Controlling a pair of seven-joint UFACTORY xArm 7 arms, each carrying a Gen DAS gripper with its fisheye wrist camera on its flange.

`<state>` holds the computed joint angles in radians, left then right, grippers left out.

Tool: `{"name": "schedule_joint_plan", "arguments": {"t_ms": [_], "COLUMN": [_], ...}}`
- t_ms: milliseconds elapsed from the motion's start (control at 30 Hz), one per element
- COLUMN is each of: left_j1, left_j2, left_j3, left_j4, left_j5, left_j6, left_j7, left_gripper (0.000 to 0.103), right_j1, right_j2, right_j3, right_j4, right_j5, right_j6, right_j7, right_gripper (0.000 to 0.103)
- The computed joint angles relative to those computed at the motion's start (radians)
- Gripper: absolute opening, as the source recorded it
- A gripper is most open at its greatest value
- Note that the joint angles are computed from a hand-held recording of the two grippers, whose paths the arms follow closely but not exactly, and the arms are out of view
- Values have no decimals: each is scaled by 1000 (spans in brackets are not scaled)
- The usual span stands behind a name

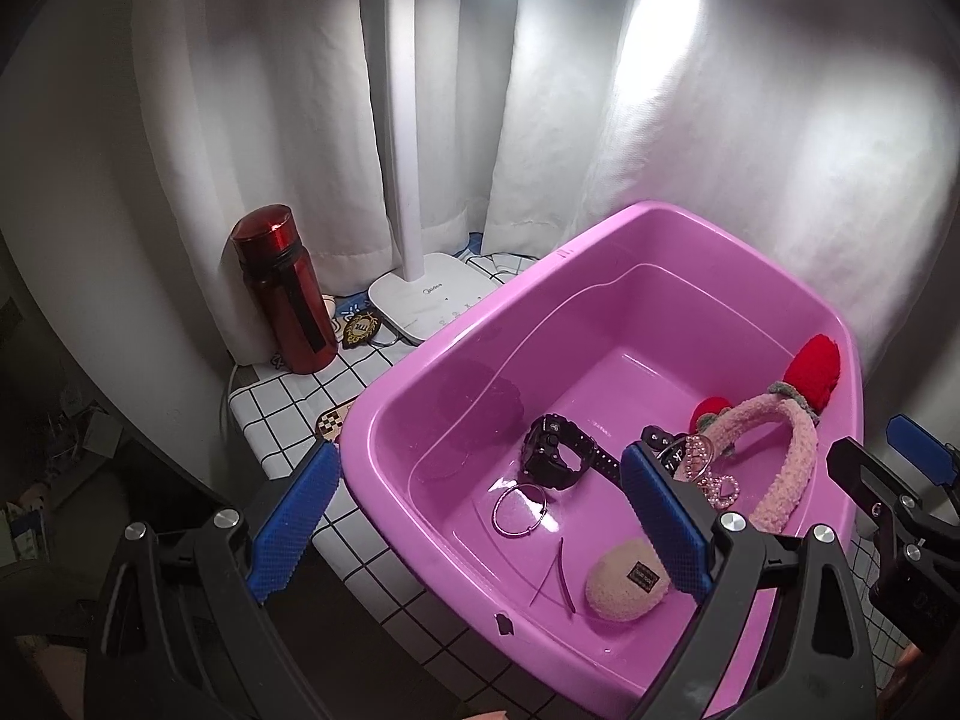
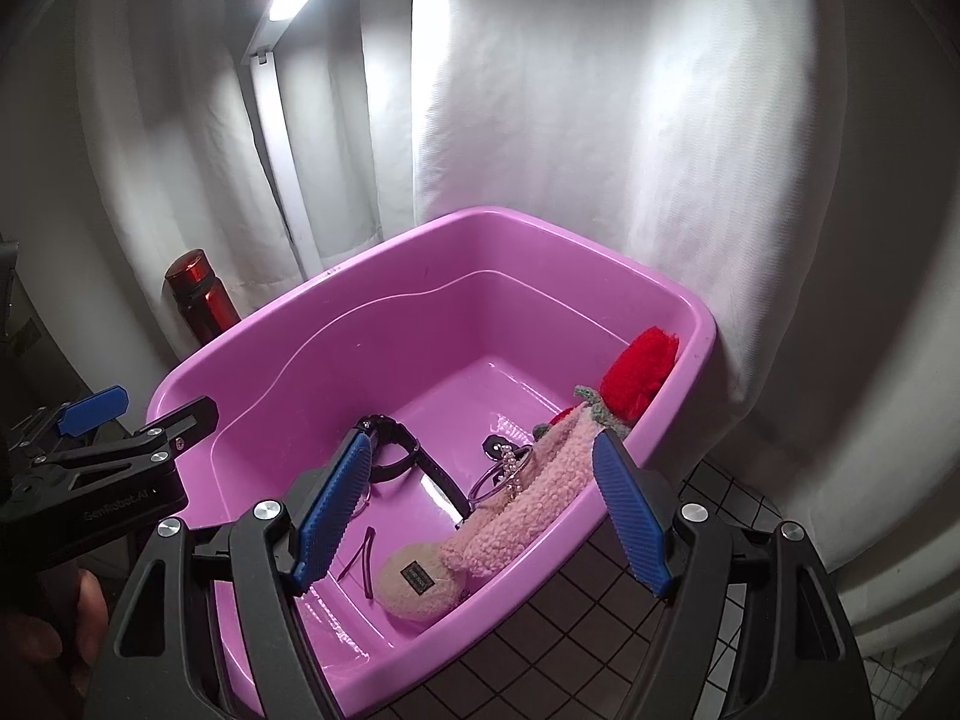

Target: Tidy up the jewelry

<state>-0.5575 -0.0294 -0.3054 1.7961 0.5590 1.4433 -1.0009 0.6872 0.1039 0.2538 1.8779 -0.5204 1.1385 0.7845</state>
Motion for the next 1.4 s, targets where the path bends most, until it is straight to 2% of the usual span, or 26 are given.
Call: {"name": "schedule_joint_plan", "arguments": {"t_ms": [1400], "left_j1": [-44], "left_j2": [20], "left_j3": [-3], "left_j4": [50], "left_j5": [25], "left_j6": [53], "left_j7": [6], "left_gripper": [93], "right_j1": [-27], "right_j2": [-58], "right_j3": [37], "right_j4": [-60], "right_j5": [-8], "right_j6": [-3], "right_j7": [20], "right_gripper": [73]}}
